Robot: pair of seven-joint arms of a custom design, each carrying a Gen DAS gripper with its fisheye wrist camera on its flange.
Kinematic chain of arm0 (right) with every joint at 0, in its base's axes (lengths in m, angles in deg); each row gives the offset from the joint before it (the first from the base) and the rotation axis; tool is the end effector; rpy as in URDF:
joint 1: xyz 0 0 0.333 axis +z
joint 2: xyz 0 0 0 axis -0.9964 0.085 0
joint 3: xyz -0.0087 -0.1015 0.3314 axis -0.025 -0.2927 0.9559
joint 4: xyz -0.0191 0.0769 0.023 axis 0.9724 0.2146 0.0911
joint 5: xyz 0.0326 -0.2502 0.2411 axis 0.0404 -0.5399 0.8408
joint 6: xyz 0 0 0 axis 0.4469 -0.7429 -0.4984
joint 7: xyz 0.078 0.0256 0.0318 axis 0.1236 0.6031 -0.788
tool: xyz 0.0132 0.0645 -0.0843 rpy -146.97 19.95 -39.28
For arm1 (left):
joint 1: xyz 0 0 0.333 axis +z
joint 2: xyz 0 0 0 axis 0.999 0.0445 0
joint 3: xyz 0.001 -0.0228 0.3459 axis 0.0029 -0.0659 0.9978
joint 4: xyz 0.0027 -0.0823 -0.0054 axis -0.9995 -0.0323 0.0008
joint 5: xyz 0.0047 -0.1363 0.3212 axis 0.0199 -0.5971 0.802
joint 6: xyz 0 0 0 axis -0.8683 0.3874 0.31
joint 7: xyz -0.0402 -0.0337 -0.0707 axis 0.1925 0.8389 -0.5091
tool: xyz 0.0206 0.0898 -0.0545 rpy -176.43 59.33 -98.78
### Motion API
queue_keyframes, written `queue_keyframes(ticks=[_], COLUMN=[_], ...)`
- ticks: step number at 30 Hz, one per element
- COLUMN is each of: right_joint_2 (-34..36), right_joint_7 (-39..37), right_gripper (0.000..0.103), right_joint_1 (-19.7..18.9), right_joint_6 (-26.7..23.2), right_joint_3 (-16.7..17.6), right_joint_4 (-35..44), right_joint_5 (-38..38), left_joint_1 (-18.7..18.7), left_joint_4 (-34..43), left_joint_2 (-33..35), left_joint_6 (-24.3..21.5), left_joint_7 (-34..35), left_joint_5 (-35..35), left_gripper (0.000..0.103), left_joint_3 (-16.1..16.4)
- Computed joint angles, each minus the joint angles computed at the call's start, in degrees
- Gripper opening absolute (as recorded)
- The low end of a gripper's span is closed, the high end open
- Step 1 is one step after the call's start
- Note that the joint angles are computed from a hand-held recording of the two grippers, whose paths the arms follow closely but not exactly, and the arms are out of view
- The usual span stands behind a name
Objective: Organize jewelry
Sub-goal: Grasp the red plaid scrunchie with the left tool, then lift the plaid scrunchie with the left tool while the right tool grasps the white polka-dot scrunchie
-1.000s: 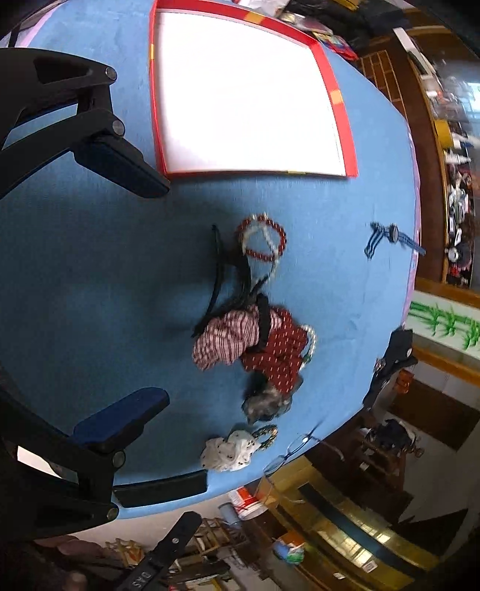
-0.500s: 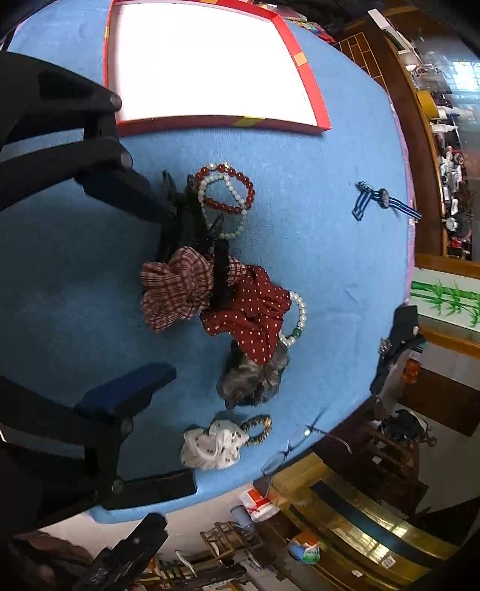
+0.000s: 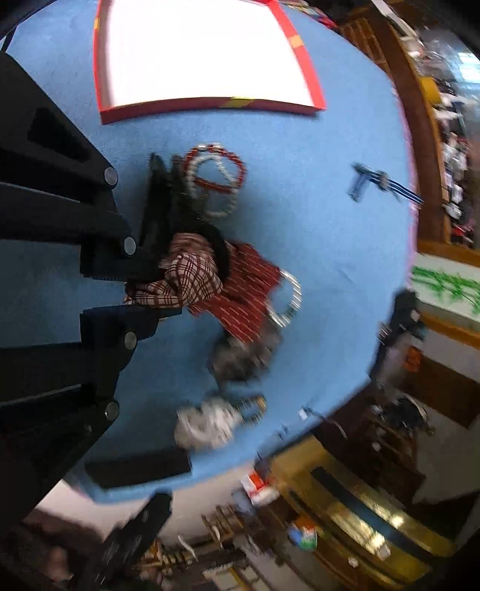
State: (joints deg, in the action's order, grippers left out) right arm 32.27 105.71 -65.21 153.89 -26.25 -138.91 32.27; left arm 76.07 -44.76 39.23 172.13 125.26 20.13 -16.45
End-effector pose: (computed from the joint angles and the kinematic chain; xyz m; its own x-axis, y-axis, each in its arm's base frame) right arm 0.5519 0.1596 0.3819 -0.4775 -0.8565 -0.1958 -0.6939 0.5043 -0.5140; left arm 0.6956 -0.2956 0.3865 -0.4749 -0.8383 0.2680 -0.8221 0.3139 -0.4749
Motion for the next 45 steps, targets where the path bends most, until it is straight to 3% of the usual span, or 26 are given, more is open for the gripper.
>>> queue_keyframes(ticks=[4, 7, 10, 13, 15, 17, 22, 28, 33, 37, 41, 45], right_joint_2=[1.5, 3.6, 6.0, 7.8, 8.6, 9.0, 9.9, 10.5, 11.1, 12.0, 13.4, 15.3], right_joint_7=[-2.4, -8.0, -14.9, -19.7, -23.5, -24.0, -29.3, -31.4, -32.4, -34.0, -35.7, -37.4], right_gripper=[0.089, 0.089, 0.089, 0.089, 0.089, 0.089, 0.089, 0.089, 0.089, 0.089, 0.089, 0.089], right_joint_1=[-0.7, -2.3, -3.6, -3.5, -4.3, -2.3, -2.2, -1.0, -0.9, -1.3, -1.7, -1.8], right_joint_6=[0.8, 1.6, 1.6, 0.1, 0.5, 0.4, -0.3, -0.7, 0.1, 0.0, -0.6, -2.0], right_joint_3=[0.0, 1.2, 2.3, 2.4, 3.2, 1.1, 1.5, 0.1, -0.6, -0.2, 0.2, 0.2], right_joint_4=[2.1, 3.7, 5.6, 7.6, 8.4, 9.0, 9.9, 10.2, 10.6, 11.7, 13.4, 15.6], right_joint_5=[0.8, 5.6, 10.8, 15.2, 18.7, 18.9, 23.5, 25.4, 26.6, 27.8, 29.1, 29.9], left_joint_1=[4.1, 3.0, 3.6, 0.0, 1.0, -1.3, -0.9, 4.1, 6.2, 10.2, 6.6, 7.6], left_joint_4=[-3.3, -3.0, -4.9, -4.9, -4.1, -4.2, -3.2, -13.0, -14.1, -17.0, -16.1, -16.2], left_joint_2=[-3.4, -3.6, -4.6, -4.5, -3.9, -4.1, -2.0, -7.5, -10.0, -12.8, -12.6, -12.3], left_joint_6=[3.1, 2.6, 3.3, 0.4, -3.1, -4.9, -13.1, -3.6, 1.7, 8.0, 6.9, 6.7], left_joint_7=[6.4, 6.5, 8.0, 4.7, 4.9, 3.4, -0.1, 2.7, 6.0, 15.9, 16.0, 16.7], left_joint_5=[-4.7, -4.3, -5.3, 0.1, -0.1, 4.1, 6.5, 2.2, -1.0, -7.2, -5.5, -8.0], left_gripper=[0.009, 0.009, 0.009, 0.009, 0.009, 0.009, 0.009, 0.009, 0.009, 0.009, 0.009, 0.009], left_joint_3=[-4.9, -3.0, -3.3, 1.8, 0.9, 3.7, 5.4, 2.2, 0.5, -5.5, -2.5, -3.1])
